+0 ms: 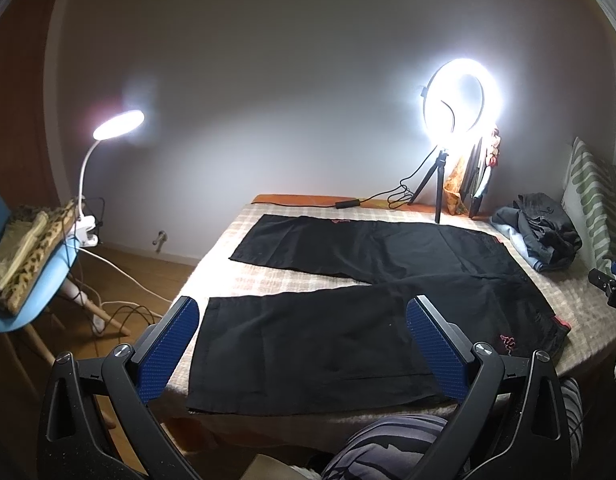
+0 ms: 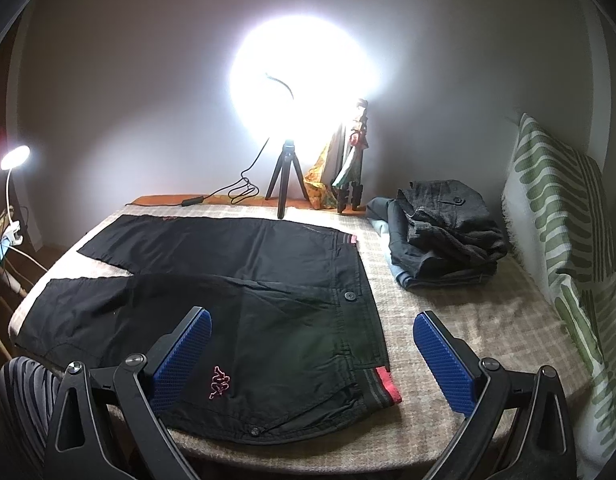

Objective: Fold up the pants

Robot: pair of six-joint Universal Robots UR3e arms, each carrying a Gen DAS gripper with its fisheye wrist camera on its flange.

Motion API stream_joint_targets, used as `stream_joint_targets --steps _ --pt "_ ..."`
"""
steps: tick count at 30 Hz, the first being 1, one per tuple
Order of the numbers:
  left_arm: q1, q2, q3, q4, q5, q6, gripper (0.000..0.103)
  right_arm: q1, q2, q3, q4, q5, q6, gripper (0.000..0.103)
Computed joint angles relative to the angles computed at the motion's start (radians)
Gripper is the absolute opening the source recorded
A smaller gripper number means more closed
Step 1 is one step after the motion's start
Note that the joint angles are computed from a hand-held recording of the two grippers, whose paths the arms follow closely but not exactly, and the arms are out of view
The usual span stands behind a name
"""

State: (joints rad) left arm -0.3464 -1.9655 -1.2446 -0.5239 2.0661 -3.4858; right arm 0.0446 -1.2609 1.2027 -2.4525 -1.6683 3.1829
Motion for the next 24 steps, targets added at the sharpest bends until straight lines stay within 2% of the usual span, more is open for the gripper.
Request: stream_joint_targets --steps 10,15,24 --pt "0.027 -0.001 -0.035 0.026 -0.041 0.041 0.103 -0.005 0.050 -0.033 0.024 0.053 -0.077 0.101" --pt "0.105 0.061 -0.212 0.211 -0.210 0.132 0.103 -0.018 0.078 -0.055 0.061 0.102 -0.137 0.100" --pt "0.186 0.054 -0.277 0.158 -0.233 0.277 0.103 -0.026 0.120 -0.031 0.046 0.189 -0.293 0.099"
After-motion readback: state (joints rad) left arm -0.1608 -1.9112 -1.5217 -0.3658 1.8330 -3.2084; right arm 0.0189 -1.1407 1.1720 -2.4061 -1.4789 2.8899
